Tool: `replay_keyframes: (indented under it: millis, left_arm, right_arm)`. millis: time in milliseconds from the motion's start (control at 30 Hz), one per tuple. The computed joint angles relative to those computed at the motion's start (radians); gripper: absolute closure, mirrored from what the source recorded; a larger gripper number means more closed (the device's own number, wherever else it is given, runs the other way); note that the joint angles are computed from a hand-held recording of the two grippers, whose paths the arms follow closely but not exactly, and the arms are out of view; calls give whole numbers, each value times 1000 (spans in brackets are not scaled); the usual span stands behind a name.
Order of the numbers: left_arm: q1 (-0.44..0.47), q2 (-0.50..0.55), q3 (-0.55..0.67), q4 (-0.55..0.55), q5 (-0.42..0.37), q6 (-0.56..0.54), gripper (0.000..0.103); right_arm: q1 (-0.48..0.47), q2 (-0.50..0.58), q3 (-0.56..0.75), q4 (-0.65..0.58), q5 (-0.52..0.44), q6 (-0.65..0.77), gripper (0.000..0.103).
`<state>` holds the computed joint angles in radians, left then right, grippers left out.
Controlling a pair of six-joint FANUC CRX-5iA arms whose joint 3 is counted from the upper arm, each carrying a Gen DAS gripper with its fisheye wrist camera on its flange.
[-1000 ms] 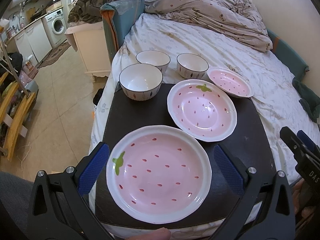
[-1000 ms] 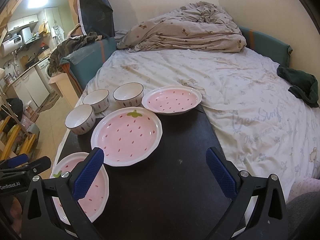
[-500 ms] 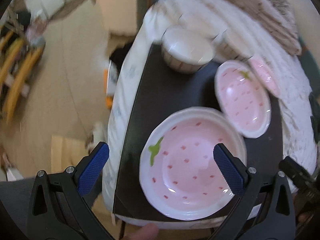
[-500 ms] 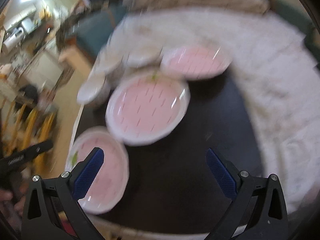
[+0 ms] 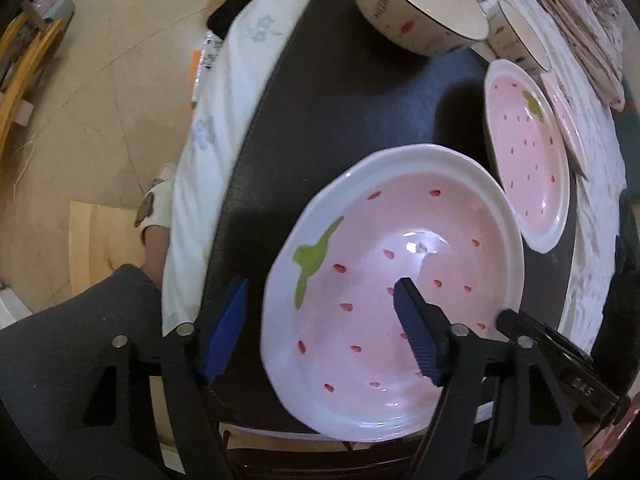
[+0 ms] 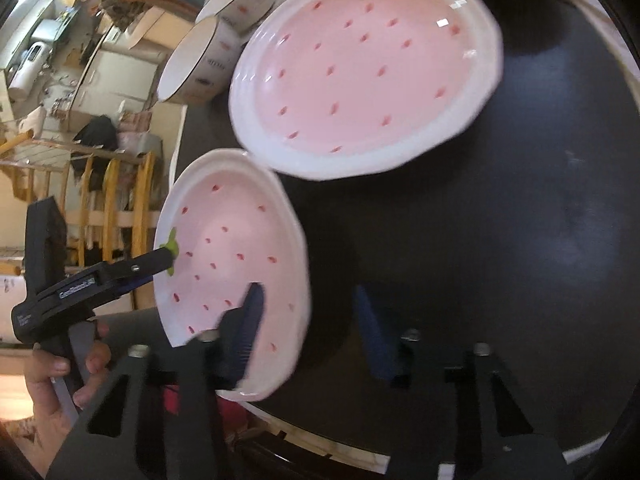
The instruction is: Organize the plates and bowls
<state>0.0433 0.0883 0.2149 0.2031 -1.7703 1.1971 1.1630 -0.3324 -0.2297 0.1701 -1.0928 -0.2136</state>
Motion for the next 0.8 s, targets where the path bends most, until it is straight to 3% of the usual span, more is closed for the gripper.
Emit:
replay_keyframes:
  millis: [67, 133, 200, 333, 600, 800]
  left_arm:
    - [-4, -4, -1, -4, 10, -13, 35]
    - [-10, 2, -1, -16, 8, -18, 50]
    - [-13, 10, 2, -25, -2, -7, 57]
    - [-36, 3, 11, -51, 7, -1, 69]
    - [-92, -21, -11, -44, -26, -75, 70]
    - [-133, -9, 20, -68, -35, -69, 68]
  right_arm:
    - [-11, 16, 8, -15, 12, 29, 73]
    - [-23, 39, 19, -28, 12, 67, 78]
    - [-26, 50, 23, -33, 15, 79, 89]
    - [-5, 36, 7, -10, 20, 55, 92]
    - [77, -17, -17, 14, -50, -61, 92]
    - [102, -46, -58, 40, -32, -148, 90]
